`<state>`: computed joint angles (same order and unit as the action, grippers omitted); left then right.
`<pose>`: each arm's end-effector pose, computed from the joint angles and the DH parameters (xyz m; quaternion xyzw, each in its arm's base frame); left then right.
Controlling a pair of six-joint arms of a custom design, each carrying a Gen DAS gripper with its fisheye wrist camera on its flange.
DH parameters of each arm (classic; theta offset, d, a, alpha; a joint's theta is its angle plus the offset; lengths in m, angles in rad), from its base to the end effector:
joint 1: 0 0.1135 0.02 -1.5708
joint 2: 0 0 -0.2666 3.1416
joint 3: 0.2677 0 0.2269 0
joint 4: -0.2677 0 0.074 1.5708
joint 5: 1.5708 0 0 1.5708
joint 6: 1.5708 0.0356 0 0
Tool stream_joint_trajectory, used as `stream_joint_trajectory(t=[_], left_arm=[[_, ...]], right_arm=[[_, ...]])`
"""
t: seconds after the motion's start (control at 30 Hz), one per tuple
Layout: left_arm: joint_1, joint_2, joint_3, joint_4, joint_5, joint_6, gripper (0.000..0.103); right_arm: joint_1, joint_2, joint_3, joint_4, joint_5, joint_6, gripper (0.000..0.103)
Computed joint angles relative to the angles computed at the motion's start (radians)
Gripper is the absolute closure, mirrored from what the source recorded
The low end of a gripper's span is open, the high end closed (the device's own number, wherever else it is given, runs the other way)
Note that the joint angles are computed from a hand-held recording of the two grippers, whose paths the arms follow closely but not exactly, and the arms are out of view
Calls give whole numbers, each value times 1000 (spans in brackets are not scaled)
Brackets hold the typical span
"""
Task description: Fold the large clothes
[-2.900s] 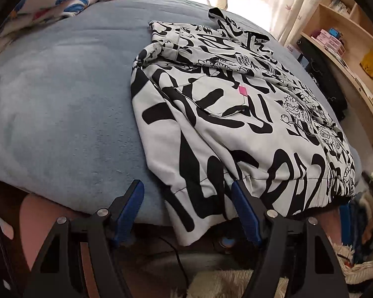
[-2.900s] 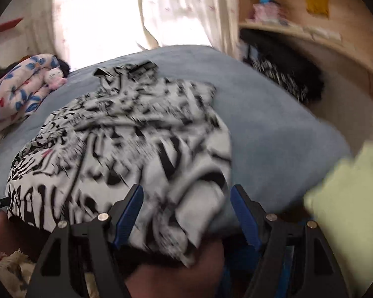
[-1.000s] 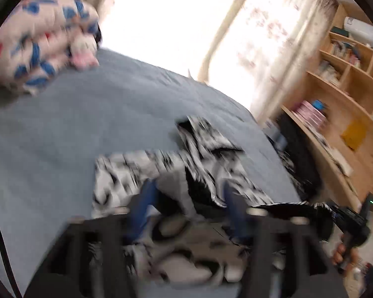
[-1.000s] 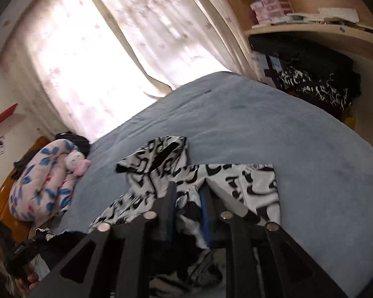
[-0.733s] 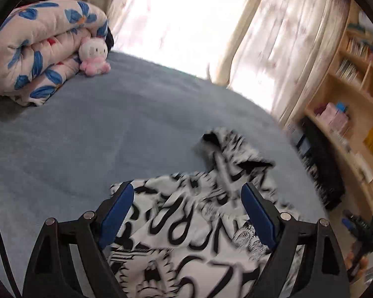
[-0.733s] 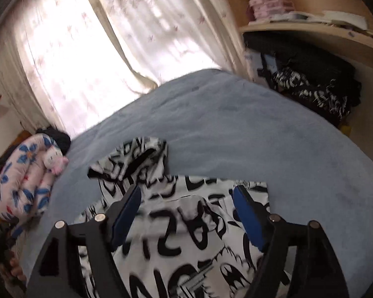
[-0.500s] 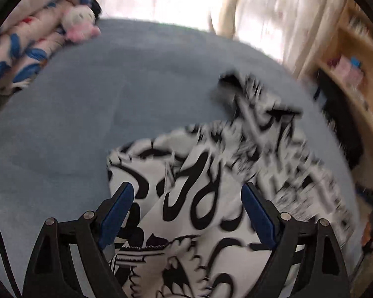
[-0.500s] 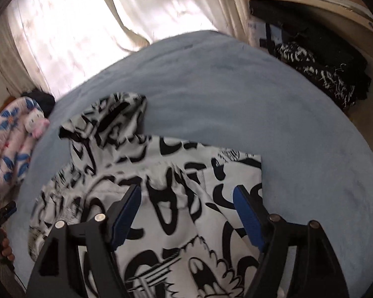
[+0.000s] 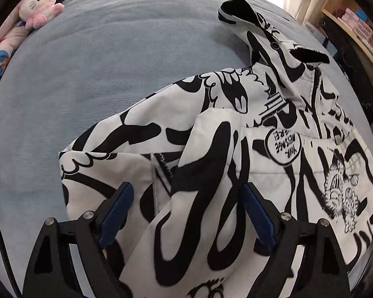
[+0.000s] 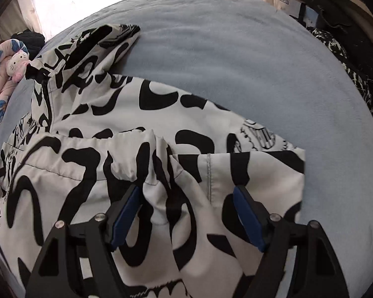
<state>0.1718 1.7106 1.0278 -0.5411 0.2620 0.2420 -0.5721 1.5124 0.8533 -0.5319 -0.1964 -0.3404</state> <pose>0.2988 0.0425 0.1841 0.0568 0.9752 -0.0908 0.1939 0.2178 -0.1320 0.1919 0.0946 0.9729 0.0037 0.2111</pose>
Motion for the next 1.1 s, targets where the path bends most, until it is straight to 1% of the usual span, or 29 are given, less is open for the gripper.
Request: stream_joint_trajectory(t=[0.03,0.07,0.1,0.13,0.17,0.2,0.23,0.27,0.3,0.37,0.43,0.47,0.53,0.6,0.67,0.7,0.77,0.83,0.87,0.93,0.97,1.03,1.07,1.1], left_arm=[[-6,-12,-16,21,-2,-9,30],[-13,-28,-33,39,4,-15,64],[-33,-43,-37,38,-1,-27,76],[-64,-65,-43,34,-47,-59,80],[-92,-100,-71,59,-101,-82,91],[-126,-148,-104,80,-169,-94,93],[-147,-184,-125,89,-210,-102,97],[-161,-237,-146,93,-241,-117,98],[-164,-277,-153,90,-250,-131,98],[-143,-358,-150,69,-236,-150,98],[-120,-427,-137,61,-232,-173,98],[-104,-453,-125,62,-227,-170,98],[-102,-475,-109,86,-240,-182,98],[-96,-439,-78,108,-254,-193,98],[-114,-377,-88,176,-295,-214,98],[-115,-327,-103,228,-309,-216,98],[-125,-195,-130,344,-352,-231,98],[-125,-68,-133,404,-382,-242,98],[-115,-2,-123,417,-372,-262,97],[-86,41,-140,479,-319,-284,96],[-78,47,-143,493,-307,-284,96],[-51,53,-128,479,-255,-283,94],[-23,54,-114,458,-203,-281,94],[9,69,-89,434,-150,-278,94]], right_arm=[[4,-19,-17,6,-6,-14,39],[14,-41,-29,4,2,-23,56],[22,-57,-36,-11,-7,-31,69],[40,-88,-53,-24,14,-29,88],[65,-136,-86,-8,51,-20,92],[78,-179,-113,1,74,-18,95],[88,-241,-141,4,99,-7,96],[85,-286,-147,-2,107,4,97],[67,-349,-152,-10,99,17,97],[-2,-455,-128,-45,29,43,97],[-20,-507,-93,-52,2,85,97],[-6,-530,-86,-34,14,107,97],[31,-529,-73,11,53,143,97],[106,-467,-67,74,122,211,97],[151,-370,-82,169,173,246,97],[172,-324,-95,215,203,253,97],[223,-178,-125,338,277,250,97],[278,-7,-128,418,366,232,97],[297,72,-123,447,402,227,95],[322,106,-141,508,444,228,95],[324,112,-136,507,447,226,94],[295,112,-115,477,408,226,93],[271,108,-100,447,372,224,93],[253,106,-83,417,341,219,90]])
